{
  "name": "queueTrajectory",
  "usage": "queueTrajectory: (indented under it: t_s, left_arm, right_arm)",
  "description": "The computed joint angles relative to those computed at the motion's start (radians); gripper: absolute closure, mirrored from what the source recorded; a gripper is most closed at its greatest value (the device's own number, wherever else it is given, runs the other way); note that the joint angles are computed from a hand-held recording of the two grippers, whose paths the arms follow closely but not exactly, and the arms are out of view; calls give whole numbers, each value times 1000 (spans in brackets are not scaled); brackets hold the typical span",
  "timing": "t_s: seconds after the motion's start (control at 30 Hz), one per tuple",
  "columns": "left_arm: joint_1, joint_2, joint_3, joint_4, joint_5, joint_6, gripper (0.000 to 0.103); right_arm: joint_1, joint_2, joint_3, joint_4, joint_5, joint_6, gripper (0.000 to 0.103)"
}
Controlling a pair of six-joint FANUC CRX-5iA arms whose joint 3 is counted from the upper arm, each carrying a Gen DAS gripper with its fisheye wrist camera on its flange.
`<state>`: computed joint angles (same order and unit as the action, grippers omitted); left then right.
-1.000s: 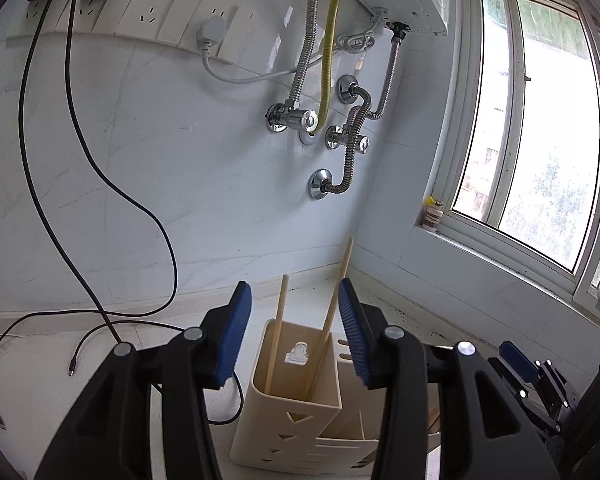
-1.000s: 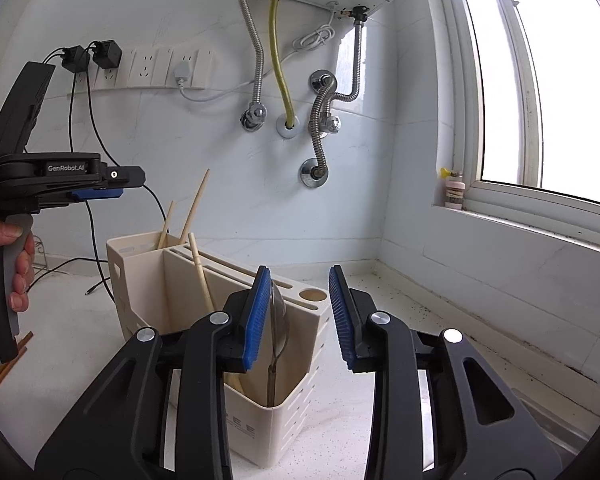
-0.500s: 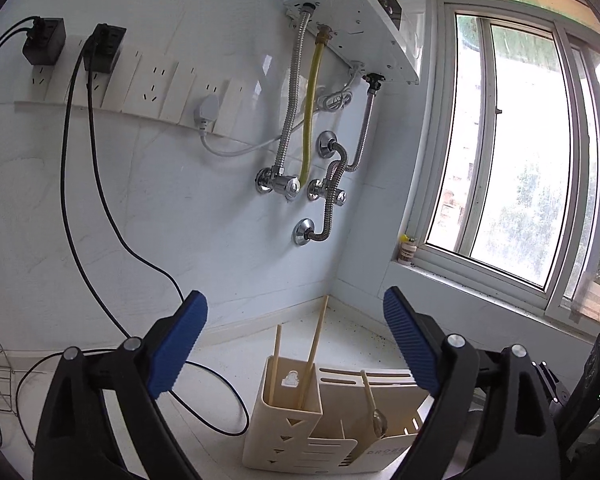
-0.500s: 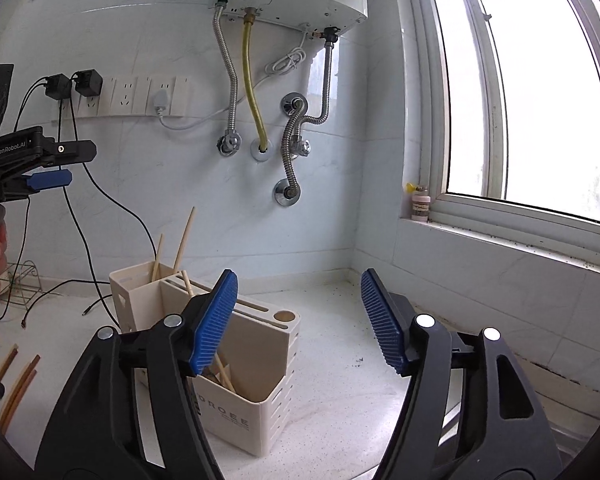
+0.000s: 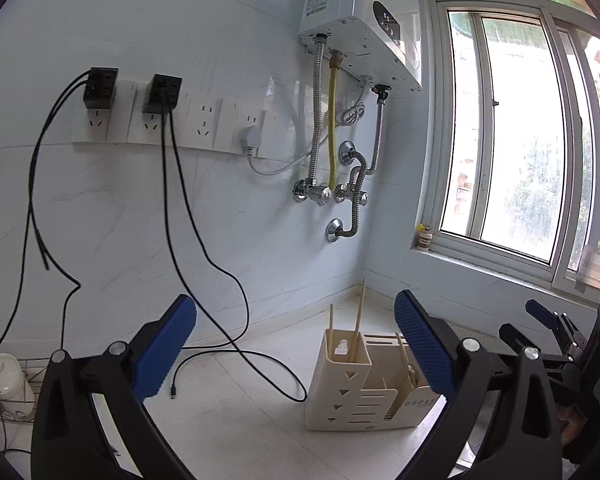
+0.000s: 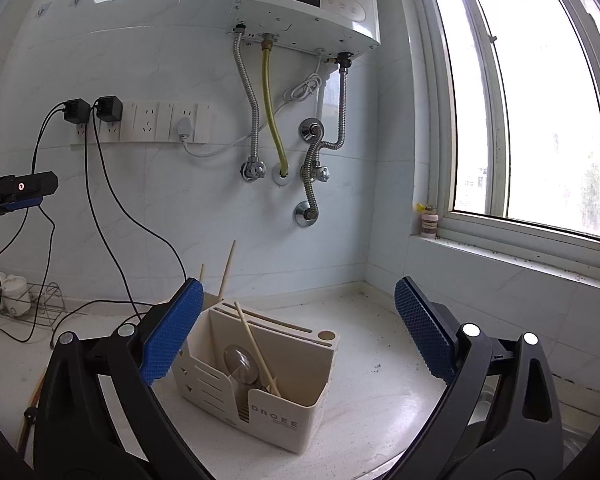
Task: Organize utensils
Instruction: 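Withdraw both tools from the holder back toward the remaining utensils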
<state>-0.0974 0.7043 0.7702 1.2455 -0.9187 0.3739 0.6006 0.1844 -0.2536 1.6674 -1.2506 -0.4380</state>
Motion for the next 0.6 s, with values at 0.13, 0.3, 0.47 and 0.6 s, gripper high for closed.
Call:
queueTrajectory:
  t_s: [0.13,0.3,0.47,0.6]
  left_arm:
    - [56,-31,-24,-46,17,11,5]
    - [133,-8,65,-205,-25,167,5]
    - [194,47,192,-352,-108,350,5]
    - [228,98,301,-448,-202,480,5]
  right_arm:
    - [18,21,47,-5,0,49,11]
    - [33,28,85,-24,57,49,11]
    - [37,38,127,-95,168,15,11]
    - [35,64,166,-136,254,18,14]
